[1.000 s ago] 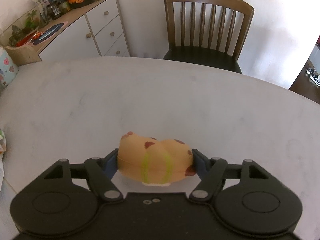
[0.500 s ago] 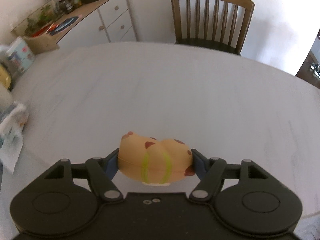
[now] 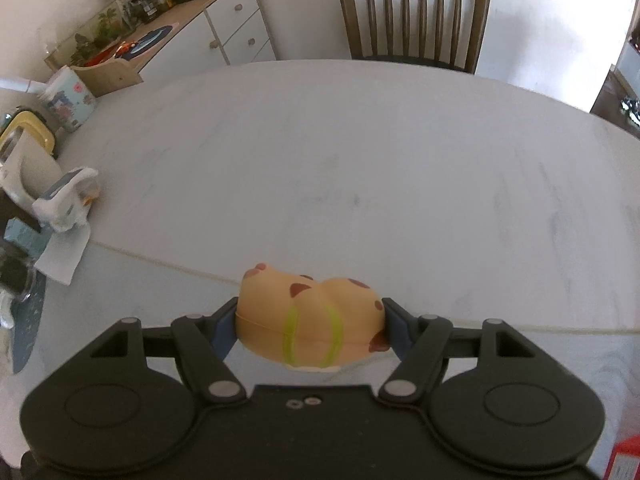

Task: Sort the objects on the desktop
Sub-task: 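Carry the plush toy and green stick with both grippers over the red shoebox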

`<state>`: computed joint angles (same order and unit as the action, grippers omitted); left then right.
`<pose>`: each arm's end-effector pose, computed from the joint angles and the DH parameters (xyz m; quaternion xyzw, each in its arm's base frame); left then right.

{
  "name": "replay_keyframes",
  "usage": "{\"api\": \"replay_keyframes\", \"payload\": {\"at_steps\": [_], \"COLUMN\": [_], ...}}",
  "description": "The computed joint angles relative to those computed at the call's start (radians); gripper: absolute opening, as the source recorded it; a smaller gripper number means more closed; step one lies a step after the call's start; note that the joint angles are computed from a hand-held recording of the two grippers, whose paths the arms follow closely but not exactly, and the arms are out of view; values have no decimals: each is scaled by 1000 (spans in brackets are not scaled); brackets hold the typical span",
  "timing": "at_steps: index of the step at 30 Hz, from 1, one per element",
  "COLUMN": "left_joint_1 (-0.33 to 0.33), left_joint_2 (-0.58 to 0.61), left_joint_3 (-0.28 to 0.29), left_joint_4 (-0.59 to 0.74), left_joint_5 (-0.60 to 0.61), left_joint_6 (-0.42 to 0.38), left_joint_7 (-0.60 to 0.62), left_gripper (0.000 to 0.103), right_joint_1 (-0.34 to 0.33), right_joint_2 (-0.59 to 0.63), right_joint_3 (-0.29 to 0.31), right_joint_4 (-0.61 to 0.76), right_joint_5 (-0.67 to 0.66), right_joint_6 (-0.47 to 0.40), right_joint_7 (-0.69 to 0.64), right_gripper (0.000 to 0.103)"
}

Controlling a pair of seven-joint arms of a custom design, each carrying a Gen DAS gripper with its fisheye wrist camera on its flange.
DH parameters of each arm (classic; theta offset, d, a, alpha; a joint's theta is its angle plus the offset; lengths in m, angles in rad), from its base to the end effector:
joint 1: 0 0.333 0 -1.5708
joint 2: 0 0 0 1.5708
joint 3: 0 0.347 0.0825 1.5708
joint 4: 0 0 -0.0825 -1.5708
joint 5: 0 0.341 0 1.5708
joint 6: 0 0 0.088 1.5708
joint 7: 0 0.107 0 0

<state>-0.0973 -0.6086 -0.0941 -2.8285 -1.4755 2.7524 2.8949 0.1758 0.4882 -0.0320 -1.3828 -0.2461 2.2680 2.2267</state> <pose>0.3003 -0.0180 0.4489 -0.5541 0.7053 -0.4250 0.1221 0.7013 0.1007 0.5150 -0.5443 0.8077 -0.1799 0.1381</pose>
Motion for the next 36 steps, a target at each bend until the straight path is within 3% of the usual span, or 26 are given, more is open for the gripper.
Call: {"api": "replay_keyframes", "payload": {"at_steps": [14, 17, 18, 21, 24, 31, 36], "left_joint_1": [-60, -84, -93, -111, -134, -252, -261], "left_joint_2": [-75, -95, -99, -107, -90, 45, 106], "left_joint_3": [32, 53, 67, 73, 76, 37, -8], "left_joint_4": [-50, -63, -63, -66, -57, 10, 39], "left_joint_5": [265, 319, 335, 371, 375, 203, 198], "left_joint_6": [-4, -15, -27, -28, -14, 164, 221], "left_joint_7": [-147, -152, -147, -136, -139, -19, -13], "left_gripper": [4, 12, 22, 75, 75, 75, 72], "right_joint_1": [45, 55, 58, 62, 64, 62, 54], "right_joint_2": [-158, -196, -208, -244, -276, -329, -347], "right_joint_3": [20, 26, 28, 34, 39, 44, 49], "right_joint_4": [-218, -268, -282, -329, -373, -446, -474], "right_joint_5": [-23, -35, -39, -46, -52, -71, -69], "right_joint_6": [79, 99, 104, 117, 125, 140, 136], "right_joint_7": [121, 152, 161, 185, 208, 262, 264], "right_gripper": [71, 71, 71, 71, 71, 71, 71]}}
